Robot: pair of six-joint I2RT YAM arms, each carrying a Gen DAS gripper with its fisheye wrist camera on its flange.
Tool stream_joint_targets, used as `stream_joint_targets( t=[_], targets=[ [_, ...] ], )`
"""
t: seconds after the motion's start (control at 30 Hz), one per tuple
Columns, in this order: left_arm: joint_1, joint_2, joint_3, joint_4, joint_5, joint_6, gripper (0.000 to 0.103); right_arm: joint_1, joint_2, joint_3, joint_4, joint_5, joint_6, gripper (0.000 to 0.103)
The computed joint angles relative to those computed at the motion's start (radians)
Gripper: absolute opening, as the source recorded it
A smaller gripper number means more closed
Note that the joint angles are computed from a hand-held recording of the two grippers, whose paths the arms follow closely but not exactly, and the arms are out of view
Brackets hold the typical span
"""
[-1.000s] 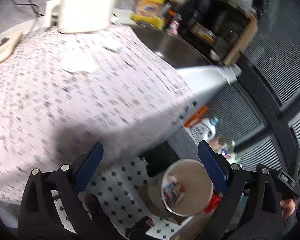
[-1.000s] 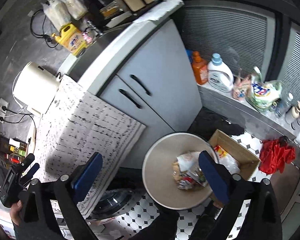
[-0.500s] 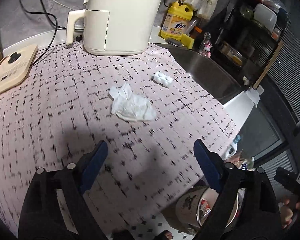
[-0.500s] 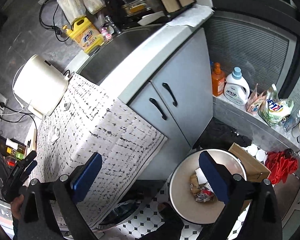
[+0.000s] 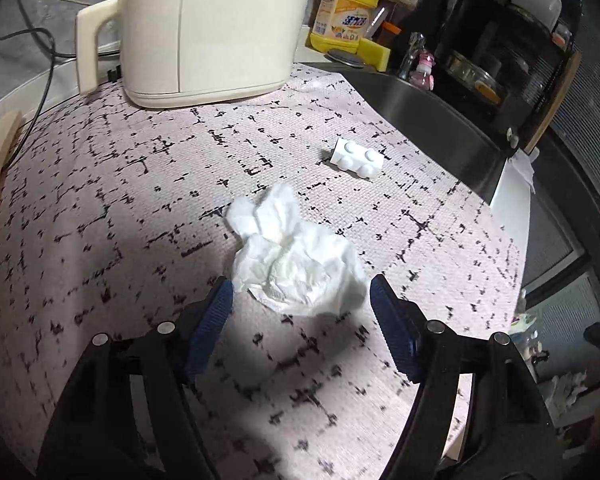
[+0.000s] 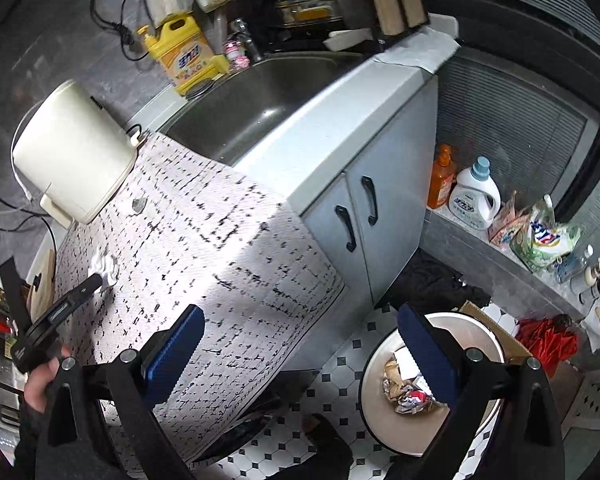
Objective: Collect trash
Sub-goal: 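Grasp white tissue with left gripper while right gripper grasps grey plastic piece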
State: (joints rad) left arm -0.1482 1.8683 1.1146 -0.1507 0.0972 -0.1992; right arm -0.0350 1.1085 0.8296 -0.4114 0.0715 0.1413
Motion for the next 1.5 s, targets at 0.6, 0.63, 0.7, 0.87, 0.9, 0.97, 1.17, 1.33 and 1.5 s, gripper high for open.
stream_joint_targets(
  t=[0.6, 0.63, 0.7, 0.87, 0.9, 0.97, 1.17, 1.33, 1.5],
  targets=[
    [0.271, -0.112, -0.053, -0.041, 0.109, 0.109, 0.01, 0.35, 0.459, 0.364, 0.088, 0.165, -0.101, 0.073],
    [0.298, -0.13, -0.068, -0.043, 0.112, 0.111, 0.01, 0.361, 0.496, 0.402, 0.085, 0.166, -0.114, 0.072],
    [0.348, -0.16, -0.091, -0.047, 0.114, 0.112, 0.01, 0.382, 0.569, 0.478, 0.074, 0.167, -0.143, 0.068],
    [0.459, -0.229, -0.142, -0.059, 0.13, 0.121, 0.01, 0.436, 0.723, 0.652, 0.047, 0.181, -0.197, 0.063],
    [0.489, -0.241, -0.151, -0.065, 0.137, 0.123, 0.01, 0.445, 0.766, 0.704, 0.032, 0.191, -0.211, 0.063],
    [0.519, -0.258, -0.162, -0.074, 0.142, 0.122, 0.01, 0.46, 0.83, 0.78, 0.015, 0.214, -0.235, 0.062],
    [0.61, -0.337, -0.215, -0.1, 0.155, 0.137, 0.01, 0.481, 1.04, 1.051, -0.069, 0.253, -0.33, 0.063],
    [0.685, -0.406, -0.269, -0.122, 0.176, 0.138, 0.01, 0.494, 1.206, 1.26, -0.141, 0.32, -0.429, 0.062],
    [0.736, -0.461, -0.317, -0.143, 0.178, 0.145, 0.01, 0.482, 1.281, 1.401, -0.269, 0.298, -0.411, 0.025]
  ],
)
